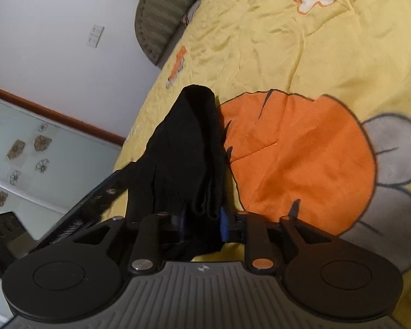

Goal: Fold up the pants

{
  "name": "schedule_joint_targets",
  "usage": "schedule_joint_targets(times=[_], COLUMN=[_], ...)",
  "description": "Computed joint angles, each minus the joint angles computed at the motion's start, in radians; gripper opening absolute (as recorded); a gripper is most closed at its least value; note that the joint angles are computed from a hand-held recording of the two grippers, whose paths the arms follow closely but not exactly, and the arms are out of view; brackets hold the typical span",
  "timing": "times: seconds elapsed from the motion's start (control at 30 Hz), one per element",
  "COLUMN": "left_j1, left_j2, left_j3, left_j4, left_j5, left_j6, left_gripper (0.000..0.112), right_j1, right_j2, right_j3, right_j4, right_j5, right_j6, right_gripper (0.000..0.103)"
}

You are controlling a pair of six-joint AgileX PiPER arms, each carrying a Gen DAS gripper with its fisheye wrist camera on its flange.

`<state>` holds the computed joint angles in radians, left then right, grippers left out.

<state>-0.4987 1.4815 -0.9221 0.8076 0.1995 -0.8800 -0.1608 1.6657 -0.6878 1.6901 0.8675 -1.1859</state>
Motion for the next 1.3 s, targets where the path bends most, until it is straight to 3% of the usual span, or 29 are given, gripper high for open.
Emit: schedule_joint_targets(times=[0.1, 0.17, 0.2, 0.23, 0.3, 0.37, 0.4, 0.5, 0.6, 0.7, 0.77, 0.87, 0.97, 1.1, 1.17, 1.2, 1.3], left_j1=[0.042, 0.062, 0.075, 0.086, 0.104, 0.108, 0.107, 0.082, 0.062, 0.021, 0.011, 0.043, 0.059, 0.065, 0.067, 0.072, 0.075], left_j2=[-0.030, -0.012, 0.009, 0.032, 0.084, 0.154, 0.196, 0.273, 0.202, 0.132, 0.113, 0.161, 0.167, 0.027, -0.041, -0.068, -0.095], left_j3=[0.023, -0.015, -0.048, -0.078, -0.135, -0.211, -0.254, -0.304, -0.212, -0.157, -0.153, -0.202, -0.193, -0.087, -0.022, 0.007, 0.073], left_j4=[-0.057, -0.135, -0.233, -0.333, -0.519, -0.571, -0.537, -0.310, -0.098, 0.026, -0.041, -0.276, -0.246, -0.188, -0.159, -0.173, -0.214], left_j5=[-0.053, -0.027, -0.011, -0.005, -0.002, 0.053, 0.094, 0.160, 0.102, 0.120, 0.152, 0.196, 0.206, 0.200, 0.207, 0.216, 0.220], left_j6=[0.061, 0.130, 0.219, 0.312, 0.485, 0.540, 0.512, 0.302, 0.080, -0.055, -0.023, 0.186, 0.135, 0.081, 0.062, 0.081, 0.140], left_gripper=[0.074, 0.074, 0.074, 0.074, 0.074, 0.074, 0.073, 0.073, 0.070, 0.072, 0.071, 0.074, 0.070, 0.075, 0.083, 0.083, 0.083], right_j1=[0.009, 0.024, 0.028, 0.036, 0.068, 0.091, 0.098, 0.115, 0.176, 0.220, 0.264, 0.310, 0.277, 0.286, 0.247, 0.222, 0.143], right_j2=[-0.110, -0.097, -0.067, -0.038, -0.006, 0.000, -0.006, -0.048, -0.126, -0.116, -0.044, 0.123, 0.190, 0.036, -0.023, -0.052, -0.094], right_j3=[-0.010, -0.079, -0.119, -0.150, -0.172, -0.161, -0.150, -0.118, -0.110, -0.180, -0.291, -0.478, -0.578, -0.405, -0.320, -0.268, -0.144], right_j4=[-0.068, -0.143, -0.176, -0.192, -0.168, -0.126, -0.120, -0.105, -0.051, -0.032, -0.204, -0.489, -0.565, -0.445, -0.382, -0.349, -0.280], right_j5=[-0.119, -0.152, -0.141, -0.133, -0.157, -0.176, -0.186, -0.253, -0.436, -0.451, -0.465, -0.492, -0.428, -0.545, -0.490, -0.454, -0.325], right_j6=[-0.025, 0.020, 0.063, 0.090, 0.067, 0.002, -0.009, -0.044, -0.129, -0.279, -0.180, 0.084, 0.231, 0.120, 0.074, 0.047, 0.055], right_gripper=[0.031, 0.055, 0.077, 0.080, 0.076, 0.029, 0.022, 0.021, 0.024, 0.024, 0.024, 0.022, 0.023, 0.025, 0.034, 0.043, 0.052])
